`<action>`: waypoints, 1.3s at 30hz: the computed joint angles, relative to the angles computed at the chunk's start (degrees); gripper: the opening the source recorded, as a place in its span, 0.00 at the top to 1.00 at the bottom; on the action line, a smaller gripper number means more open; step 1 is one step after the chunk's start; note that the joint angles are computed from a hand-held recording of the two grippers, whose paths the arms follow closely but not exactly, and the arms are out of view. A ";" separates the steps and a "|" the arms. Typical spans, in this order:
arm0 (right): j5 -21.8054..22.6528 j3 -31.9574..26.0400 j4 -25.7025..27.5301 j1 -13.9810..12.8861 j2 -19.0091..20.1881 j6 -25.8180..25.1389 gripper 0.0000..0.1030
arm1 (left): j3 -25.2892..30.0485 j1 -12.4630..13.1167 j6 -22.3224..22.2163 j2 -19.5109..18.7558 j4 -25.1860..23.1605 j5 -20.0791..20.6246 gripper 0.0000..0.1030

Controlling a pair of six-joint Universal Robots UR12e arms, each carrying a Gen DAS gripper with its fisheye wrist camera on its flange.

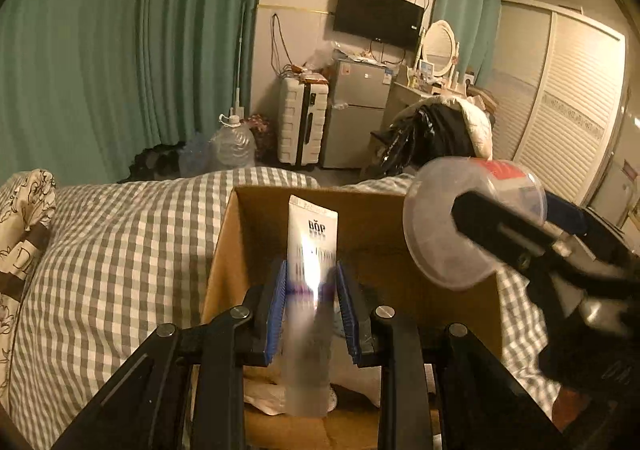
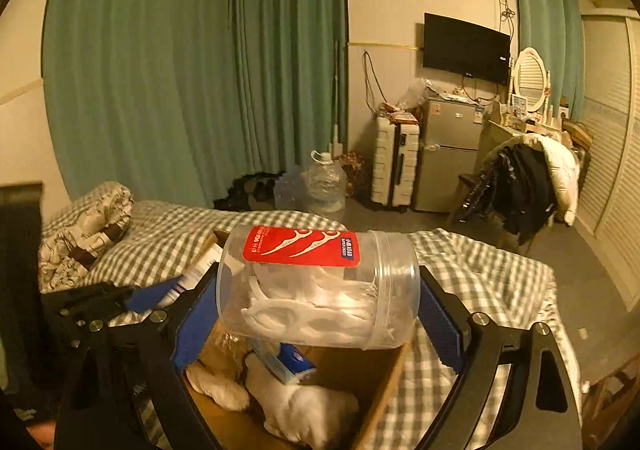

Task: Organize objects
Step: 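Lower the tube and floss jar into the box and open both tools, then grasp the pale green plastic hanger with the left tool and lift it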

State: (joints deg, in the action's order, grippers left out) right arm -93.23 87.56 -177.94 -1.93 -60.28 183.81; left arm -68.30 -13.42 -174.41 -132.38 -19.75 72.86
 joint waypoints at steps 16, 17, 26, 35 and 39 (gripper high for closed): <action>-2.79 7.11 -1.61 0.95 -9.60 -2.79 0.03 | -11.66 0.54 -0.87 12.16 4.33 5.62 0.11; -2.12 8.07 -0.76 0.95 -11.09 -3.08 0.03 | -12.68 0.53 -0.79 13.18 4.81 6.13 0.11; -1.54 16.31 1.23 2.40 -18.76 -5.24 0.02 | -22.85 0.77 0.54 20.21 7.68 10.69 0.11; -2.69 22.14 2.24 3.46 -16.22 -2.91 0.02 | -29.40 0.03 -0.03 19.68 5.41 17.34 0.11; -2.12 21.66 5.09 3.45 -13.51 -2.26 0.02 | -28.49 -0.29 -0.27 17.31 1.03 19.04 0.11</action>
State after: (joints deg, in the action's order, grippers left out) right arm -95.35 109.22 -172.85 1.53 -73.79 181.55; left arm -96.79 -13.72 -174.68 -115.07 -18.71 91.91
